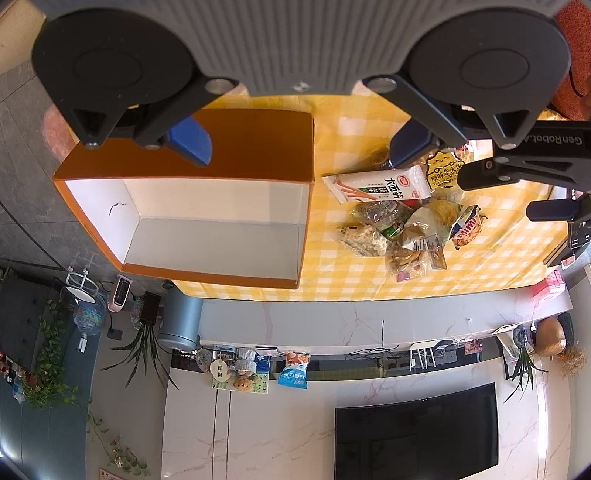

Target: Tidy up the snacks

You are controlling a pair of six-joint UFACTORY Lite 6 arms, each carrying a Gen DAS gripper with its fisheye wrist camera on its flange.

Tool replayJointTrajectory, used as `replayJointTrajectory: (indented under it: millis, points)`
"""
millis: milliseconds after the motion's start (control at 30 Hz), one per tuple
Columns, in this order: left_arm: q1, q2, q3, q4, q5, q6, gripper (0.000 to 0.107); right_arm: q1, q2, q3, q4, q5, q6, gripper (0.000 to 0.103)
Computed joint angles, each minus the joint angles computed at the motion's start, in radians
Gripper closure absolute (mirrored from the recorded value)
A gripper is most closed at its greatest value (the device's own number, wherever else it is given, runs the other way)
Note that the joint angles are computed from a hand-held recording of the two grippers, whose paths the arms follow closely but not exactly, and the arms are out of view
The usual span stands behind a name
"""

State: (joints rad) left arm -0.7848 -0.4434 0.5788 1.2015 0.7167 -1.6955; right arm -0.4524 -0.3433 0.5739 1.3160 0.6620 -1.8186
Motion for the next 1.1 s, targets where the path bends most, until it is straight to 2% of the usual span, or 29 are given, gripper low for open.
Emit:
replayJointTrajectory:
  millis: [400, 567, 700, 800, 867, 900, 1000, 1100]
  points:
    - [-0.002, -0.002, -0.001, 0.001, -0.002, -0.003, 0.004, 0.008, -0.005, -0.018, 0.003, -0.013, -0.006, 0.003]
    - [-0.001, -0.002, -0.029, 0.067, -0.03, -0.062, 0.004, 0.02, 0.012, -0.015, 0.022, -0.021, -0.012, 0.003]
    - [0.002, -0.039, -0.095, 0.173, -0.044, -0.131, 0.004, -0.021, 0.083, 0.001, 0.112, 0.099, -0.071, 0.003]
    - [0.037, -0.053, -0.121, 0.178, -0.055, -0.111, 0.004, 0.022, 0.082, -0.031, 0.196, 0.07, -0.139, 0.003]
    - [0.079, -0.067, -0.141, 0.157, -0.088, -0.087, 0.016, 0.055, 0.083, -0.053, 0.232, 0.06, -0.194, 0.008]
    - [0.115, -0.084, -0.156, 0.149, -0.128, -0.066, 0.023, 0.069, 0.082, -0.062, 0.235, 0.056, -0.207, 0.014]
    - [0.221, -0.115, -0.193, 0.112, -0.245, 0.009, 0.026, 0.121, 0.092, -0.082, 0.227, 0.039, -0.22, 0.023]
    - [0.289, -0.115, -0.219, 0.104, -0.311, 0.029, 0.029, 0.177, 0.129, -0.086, 0.224, 0.025, -0.238, 0.042]
